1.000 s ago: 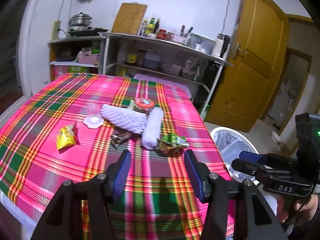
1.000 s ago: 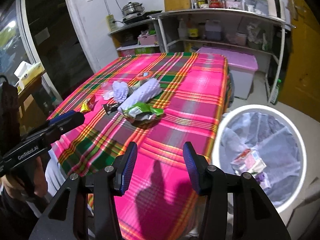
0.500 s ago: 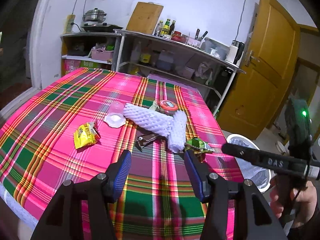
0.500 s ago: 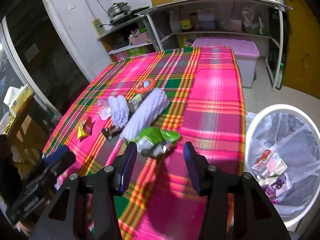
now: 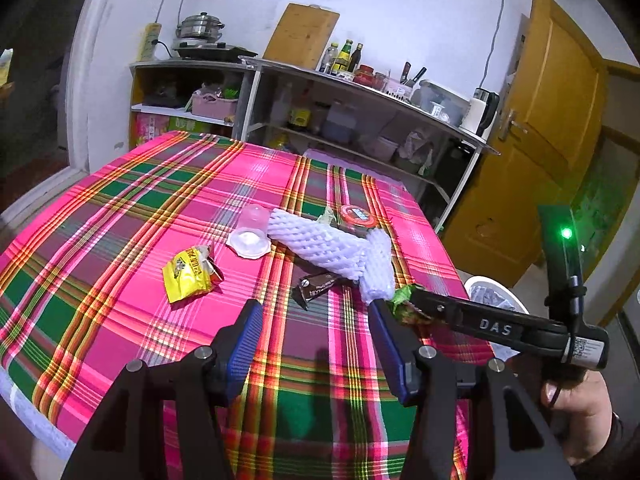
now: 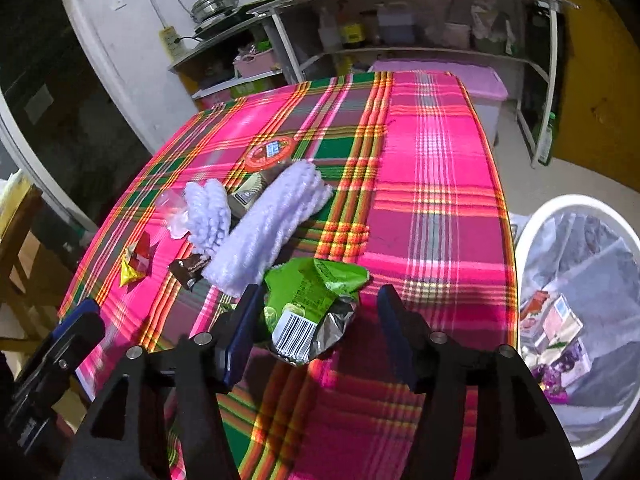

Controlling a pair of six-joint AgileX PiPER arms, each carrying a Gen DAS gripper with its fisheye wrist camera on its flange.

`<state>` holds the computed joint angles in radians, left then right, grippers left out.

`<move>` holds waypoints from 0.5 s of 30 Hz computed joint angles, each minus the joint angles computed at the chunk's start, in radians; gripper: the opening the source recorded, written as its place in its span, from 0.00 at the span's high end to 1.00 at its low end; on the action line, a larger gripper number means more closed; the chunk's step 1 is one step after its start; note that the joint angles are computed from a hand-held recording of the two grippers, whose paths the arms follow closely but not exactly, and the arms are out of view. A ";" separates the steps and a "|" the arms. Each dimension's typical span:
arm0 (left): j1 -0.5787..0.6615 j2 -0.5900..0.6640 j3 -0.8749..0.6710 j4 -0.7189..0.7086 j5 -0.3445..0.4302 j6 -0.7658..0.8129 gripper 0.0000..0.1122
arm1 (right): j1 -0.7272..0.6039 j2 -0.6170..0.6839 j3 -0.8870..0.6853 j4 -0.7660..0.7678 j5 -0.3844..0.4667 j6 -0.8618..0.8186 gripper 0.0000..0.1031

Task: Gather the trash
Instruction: 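Move the right gripper to the green chip bag and grasp it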

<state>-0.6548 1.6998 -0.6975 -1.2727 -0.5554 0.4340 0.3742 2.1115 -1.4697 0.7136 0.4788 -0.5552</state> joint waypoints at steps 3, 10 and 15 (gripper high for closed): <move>0.009 0.007 -0.006 0.014 0.013 -0.010 0.51 | -0.020 0.012 -0.006 0.050 0.037 -0.023 0.42; 0.015 0.016 -0.019 0.012 0.024 0.006 0.51 | -0.068 0.056 -0.045 0.219 0.157 -0.152 0.54; 0.015 0.025 -0.029 -0.001 0.028 0.020 0.51 | -0.071 0.061 -0.048 0.270 0.181 -0.217 0.65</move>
